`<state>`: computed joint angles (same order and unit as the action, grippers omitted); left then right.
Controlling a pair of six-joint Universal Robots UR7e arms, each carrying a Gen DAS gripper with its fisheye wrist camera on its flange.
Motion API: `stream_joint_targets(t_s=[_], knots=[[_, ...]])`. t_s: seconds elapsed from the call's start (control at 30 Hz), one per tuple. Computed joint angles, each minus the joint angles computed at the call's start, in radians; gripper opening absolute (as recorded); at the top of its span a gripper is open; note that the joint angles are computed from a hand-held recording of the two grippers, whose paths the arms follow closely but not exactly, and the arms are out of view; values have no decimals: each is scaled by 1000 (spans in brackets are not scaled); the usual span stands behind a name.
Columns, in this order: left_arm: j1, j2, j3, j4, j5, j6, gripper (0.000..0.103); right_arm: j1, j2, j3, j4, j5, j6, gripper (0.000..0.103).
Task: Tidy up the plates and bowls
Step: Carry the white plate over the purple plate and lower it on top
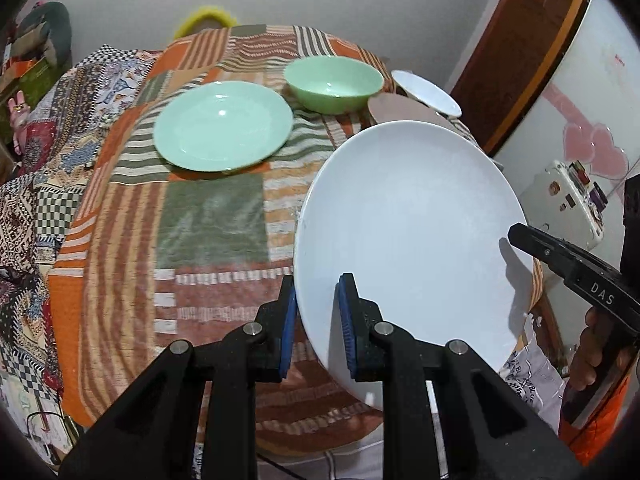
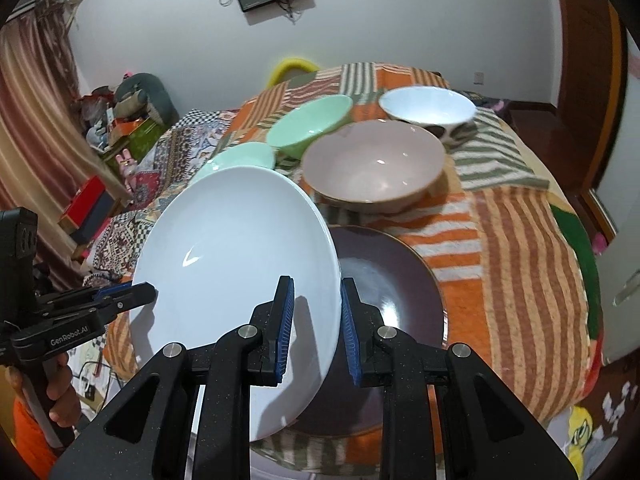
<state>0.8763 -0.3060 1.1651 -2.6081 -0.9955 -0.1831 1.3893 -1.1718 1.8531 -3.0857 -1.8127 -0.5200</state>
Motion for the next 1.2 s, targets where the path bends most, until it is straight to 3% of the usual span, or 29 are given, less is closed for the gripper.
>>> stream_joint_targets(t_s=[0.63,1.2], knots=[[16,155,-238,204,-22,-18,20,-78,-23,3,62,-5,65,21],[25,236,-373,298,-19,-18,20,-83,-8,-18,87,-32,90,21]])
